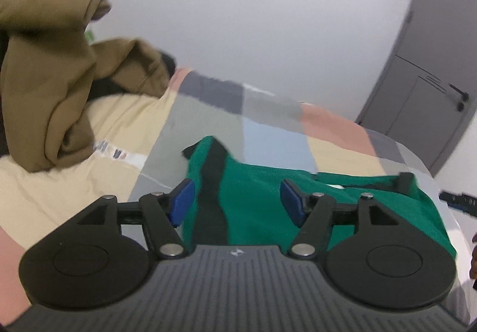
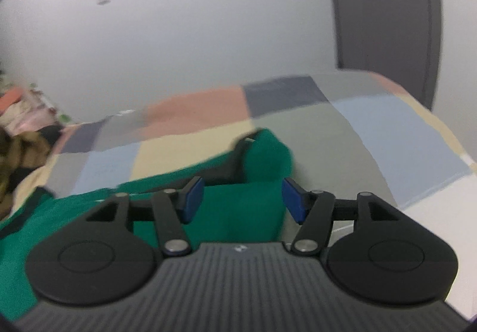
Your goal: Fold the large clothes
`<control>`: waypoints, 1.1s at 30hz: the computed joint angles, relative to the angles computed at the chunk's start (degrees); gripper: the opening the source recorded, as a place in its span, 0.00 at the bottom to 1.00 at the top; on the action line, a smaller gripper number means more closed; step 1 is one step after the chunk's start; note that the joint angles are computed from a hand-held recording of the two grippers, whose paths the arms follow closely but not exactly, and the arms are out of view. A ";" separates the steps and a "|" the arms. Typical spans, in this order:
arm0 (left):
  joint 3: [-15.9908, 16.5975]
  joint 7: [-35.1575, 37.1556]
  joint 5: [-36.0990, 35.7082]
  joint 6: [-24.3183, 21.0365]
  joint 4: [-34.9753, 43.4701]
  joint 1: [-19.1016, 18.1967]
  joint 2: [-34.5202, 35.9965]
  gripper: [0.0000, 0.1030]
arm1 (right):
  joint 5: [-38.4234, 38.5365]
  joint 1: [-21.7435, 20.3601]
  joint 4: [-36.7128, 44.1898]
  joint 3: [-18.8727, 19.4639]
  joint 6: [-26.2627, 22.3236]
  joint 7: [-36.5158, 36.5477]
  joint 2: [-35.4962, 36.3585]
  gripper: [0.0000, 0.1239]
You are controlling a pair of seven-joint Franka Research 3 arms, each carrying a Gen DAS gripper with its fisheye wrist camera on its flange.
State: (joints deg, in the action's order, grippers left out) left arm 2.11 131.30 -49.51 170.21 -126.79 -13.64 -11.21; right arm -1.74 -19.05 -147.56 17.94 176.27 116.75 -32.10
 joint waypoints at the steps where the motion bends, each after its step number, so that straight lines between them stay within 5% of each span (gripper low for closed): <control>1: -0.38 0.74 -0.08 0.52 -1.28 -0.42 -1.42 0.68 | -0.16 0.71 -0.21 -0.05 0.09 -0.39 -1.02 0.49; 8: 1.80 0.91 0.42 3.16 -8.48 -7.39 -8.12 0.69 | 1.11 6.66 -3.34 0.55 -1.79 -1.87 -9.02 0.50; 16: 0.60 -7.53 11.75 3.84 -12.64 -8.18 -9.49 0.71 | 3.40 13.98 -5.43 -0.74 -4.14 -3.41 -11.73 0.50; 28: 2.89 -15.39 19.89 -1.29 -10.03 -7.95 -3.70 0.76 | 1.94 14.72 -4.69 1.55 -4.92 -1.93 -6.30 0.54; 33: -0.51 -16.21 21.78 -2.09 -9.56 -4.40 -1.95 0.79 | 1.94 15.50 -4.69 1.25 -5.58 -0.62 -5.04 0.55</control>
State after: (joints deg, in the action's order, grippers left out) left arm 1.60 115.10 -27.73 168.13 -136.35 -18.04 -13.16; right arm 0.21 -3.55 -152.25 19.19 170.69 116.13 -37.14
